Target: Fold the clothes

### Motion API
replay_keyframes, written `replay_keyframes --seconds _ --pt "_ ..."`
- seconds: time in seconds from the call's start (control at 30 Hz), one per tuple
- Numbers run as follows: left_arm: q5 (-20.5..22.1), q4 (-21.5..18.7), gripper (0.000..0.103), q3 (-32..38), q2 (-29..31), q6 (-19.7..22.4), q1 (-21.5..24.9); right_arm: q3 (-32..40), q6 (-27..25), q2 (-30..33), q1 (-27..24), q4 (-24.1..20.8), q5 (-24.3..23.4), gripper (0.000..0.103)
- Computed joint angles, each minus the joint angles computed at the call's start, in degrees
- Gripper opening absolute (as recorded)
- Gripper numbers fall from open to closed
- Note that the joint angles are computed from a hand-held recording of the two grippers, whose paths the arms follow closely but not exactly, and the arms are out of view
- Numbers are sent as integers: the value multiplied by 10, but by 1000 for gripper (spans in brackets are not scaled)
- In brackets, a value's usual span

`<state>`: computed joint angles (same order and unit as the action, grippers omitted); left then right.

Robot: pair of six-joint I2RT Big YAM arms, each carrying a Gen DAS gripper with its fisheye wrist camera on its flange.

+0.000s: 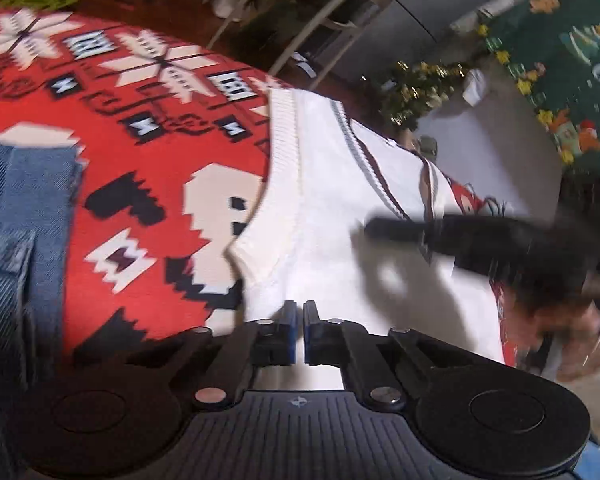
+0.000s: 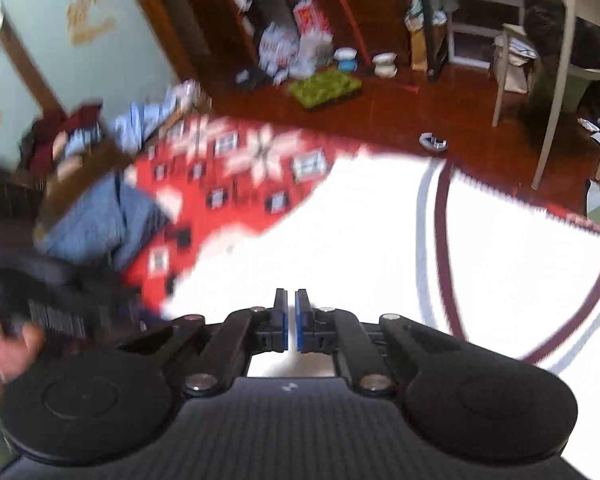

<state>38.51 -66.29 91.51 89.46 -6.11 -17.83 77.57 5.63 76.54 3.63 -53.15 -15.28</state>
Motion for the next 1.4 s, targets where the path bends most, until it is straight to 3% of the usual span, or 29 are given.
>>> replay_keyframes --seconds 0.13,0.4,0.63,0.77,0.87,0.97,1.4 --pt "-1 21 3 -5 -2 -27 4 -27 4 -11 11 18 29 0" --pt "-53 98 3 14 12 -123 -29 23 54 48 25 61 87 0" --pt "-74 147 4 27 30 -188 -51 52 56 59 22 41 93 6" --pt "-65 138 4 9 12 -172 -54 22 15 12 3 2 71 6" --pt "-86 127 4 7 11 -141 -66 2 -9 -6 -8 -27 74 6" --pt "-105 136 4 11 17 -131 -75 -12 -15 -10 -15 -8 67 5" --pt "-139 193 3 101 109 -210 -79 74 78 102 -39 62 85 0"
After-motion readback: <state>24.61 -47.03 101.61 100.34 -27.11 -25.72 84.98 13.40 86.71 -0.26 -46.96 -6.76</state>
